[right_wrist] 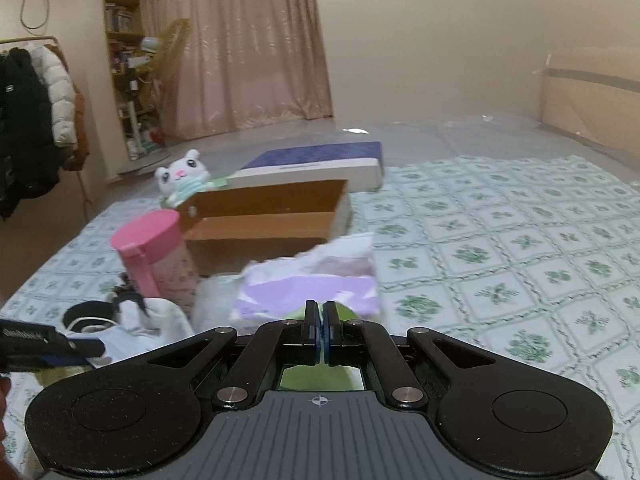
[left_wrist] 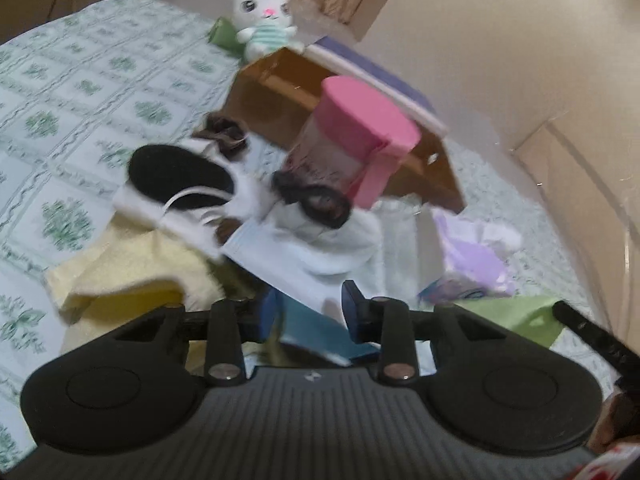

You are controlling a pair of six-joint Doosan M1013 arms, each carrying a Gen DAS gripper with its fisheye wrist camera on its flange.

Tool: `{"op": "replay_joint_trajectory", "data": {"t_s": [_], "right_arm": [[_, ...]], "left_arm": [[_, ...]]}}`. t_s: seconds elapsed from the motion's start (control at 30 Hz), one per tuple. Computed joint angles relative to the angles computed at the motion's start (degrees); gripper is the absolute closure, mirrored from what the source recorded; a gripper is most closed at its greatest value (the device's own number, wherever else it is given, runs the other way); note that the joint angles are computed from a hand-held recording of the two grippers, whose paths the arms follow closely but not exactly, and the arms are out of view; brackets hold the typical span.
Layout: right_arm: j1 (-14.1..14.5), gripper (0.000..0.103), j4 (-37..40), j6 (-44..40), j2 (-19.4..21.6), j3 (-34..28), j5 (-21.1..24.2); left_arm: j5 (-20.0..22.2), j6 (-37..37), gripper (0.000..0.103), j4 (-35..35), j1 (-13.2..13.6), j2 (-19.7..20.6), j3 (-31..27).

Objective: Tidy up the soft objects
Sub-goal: 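Lift and carry the mask and green cloth with both grippers over the cardboard box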

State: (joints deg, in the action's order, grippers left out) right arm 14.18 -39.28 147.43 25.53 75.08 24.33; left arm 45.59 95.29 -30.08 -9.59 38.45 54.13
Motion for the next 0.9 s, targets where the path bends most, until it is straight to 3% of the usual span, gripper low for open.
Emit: {"op": "replay_joint_trajectory", "data": {"t_s": [0.13,0.27,0.37,0.63,0.73,0.9], "right_arm": [[-0.33,0.101,-0.57,1.81,-0.20,0.59,0.58],[-0.56,0.101,-0.05,1.98,-0.40,0.91,0.70],[-0.72,0.101,-0.42,2.87,-0.63,1.17,-0.03],[-1.07,0.101,-0.46,2.16,-2.06,1.69,-3.73],[-1.52,0.101,2.61,-1.00,-2.52,1.50,-6.03],[-2.61,0.101,19.07,-17.41,-2.13,-0.78,-9.70]], "left_arm": [[0.76,-0.03,0.074,0.07,-0.51,1.09,-1.88],[2.72,-1.16,0.095,1.48,-0.95,2.27,-3.94],[2.46,-1.59,0.102,2.20,-1.05,1.96,-3.62],[-1.54,2.65,0.103,0.29,-0.53,-1.23,-0.87],[-2.55,4.42,0.103,0.92,-0.16,-2.28,-0.62],[-4.65,5.46,0.103,4.25,0.56,-2.58,-2.39]]}}
